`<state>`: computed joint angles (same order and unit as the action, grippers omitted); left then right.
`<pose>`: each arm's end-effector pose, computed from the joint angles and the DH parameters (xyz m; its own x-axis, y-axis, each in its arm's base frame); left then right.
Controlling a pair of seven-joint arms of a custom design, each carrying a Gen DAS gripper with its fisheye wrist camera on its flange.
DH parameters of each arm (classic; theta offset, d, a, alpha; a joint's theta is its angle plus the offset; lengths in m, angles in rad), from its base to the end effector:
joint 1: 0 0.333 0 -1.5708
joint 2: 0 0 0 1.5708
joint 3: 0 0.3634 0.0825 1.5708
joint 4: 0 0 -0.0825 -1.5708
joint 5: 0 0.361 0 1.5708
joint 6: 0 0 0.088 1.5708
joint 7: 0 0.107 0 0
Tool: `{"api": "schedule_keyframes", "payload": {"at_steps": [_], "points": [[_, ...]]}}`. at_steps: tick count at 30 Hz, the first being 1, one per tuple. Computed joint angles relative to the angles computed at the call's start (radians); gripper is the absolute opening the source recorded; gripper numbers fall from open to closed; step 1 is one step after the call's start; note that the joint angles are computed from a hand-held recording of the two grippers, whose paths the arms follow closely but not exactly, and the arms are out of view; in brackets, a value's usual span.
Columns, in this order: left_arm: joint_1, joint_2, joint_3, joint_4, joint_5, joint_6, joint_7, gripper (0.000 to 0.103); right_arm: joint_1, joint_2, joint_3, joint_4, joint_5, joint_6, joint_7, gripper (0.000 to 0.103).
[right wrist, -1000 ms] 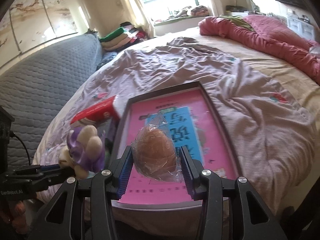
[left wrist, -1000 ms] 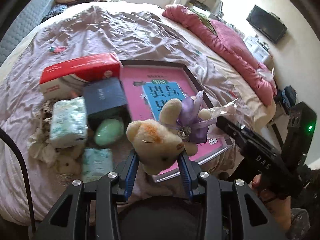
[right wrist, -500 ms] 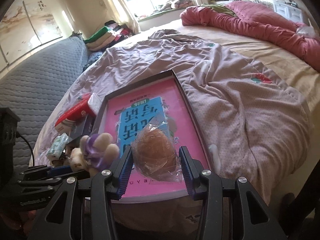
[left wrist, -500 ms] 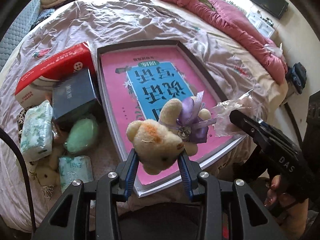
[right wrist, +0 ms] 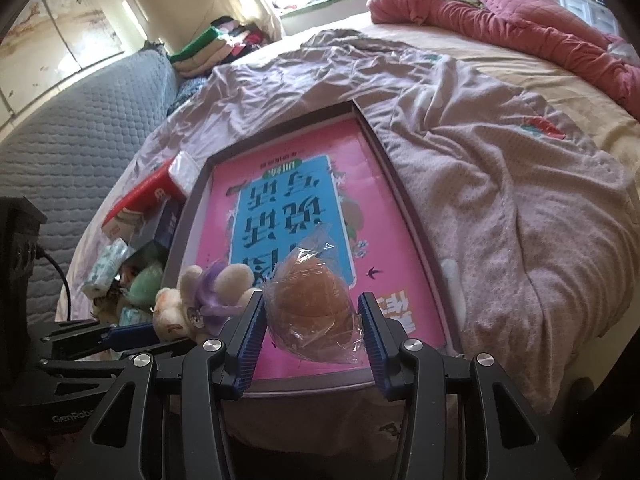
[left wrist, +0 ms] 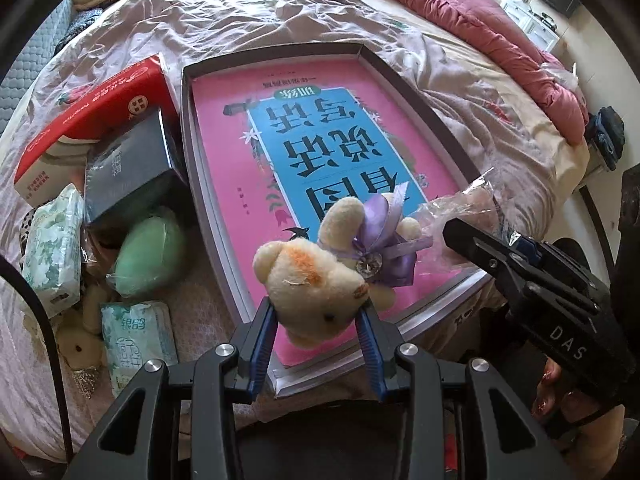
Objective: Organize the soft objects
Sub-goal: 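Carry the teddy bear with the left tool while the right tool carries the egg over the pink tray, then open the left tool releasing the bear while the right tool releases the egg onto the tray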
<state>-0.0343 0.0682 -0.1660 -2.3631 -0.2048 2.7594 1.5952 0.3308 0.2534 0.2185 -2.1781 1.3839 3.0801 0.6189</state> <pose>0.5135 -0.0947 0.3969 -0.0663 -0.9885 0.1362 -0.9499 0.0208 -0.3117 0.5161 0.2155 0.3677 0.2160 -0.9070 -0.3615 -0.8380 0.0178 -0.5454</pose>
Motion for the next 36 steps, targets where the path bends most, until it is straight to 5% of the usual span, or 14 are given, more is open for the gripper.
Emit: {"api": "schedule_keyframes", "payload": {"at_steps": [17, 28, 36], "points": [[0.003, 0.011, -0.007, 0.002, -0.041, -0.022, 0.039, 0.042, -0.030, 0.009, 0.024, -0.045, -0.219, 0.074, 0.227, 0.049], [0.007, 0.000, -0.007, -0.007, -0.078, -0.031, 0.061, 0.043, -0.106, -0.010, 0.111, -0.071, -0.278, 0.124, 0.267, 0.061], [0.004, -0.013, 0.002, -0.019, -0.078, -0.019, 0.055, 0.044, -0.096, -0.041, 0.101, -0.109, -0.398, 0.145, 0.376, 0.062]]}}
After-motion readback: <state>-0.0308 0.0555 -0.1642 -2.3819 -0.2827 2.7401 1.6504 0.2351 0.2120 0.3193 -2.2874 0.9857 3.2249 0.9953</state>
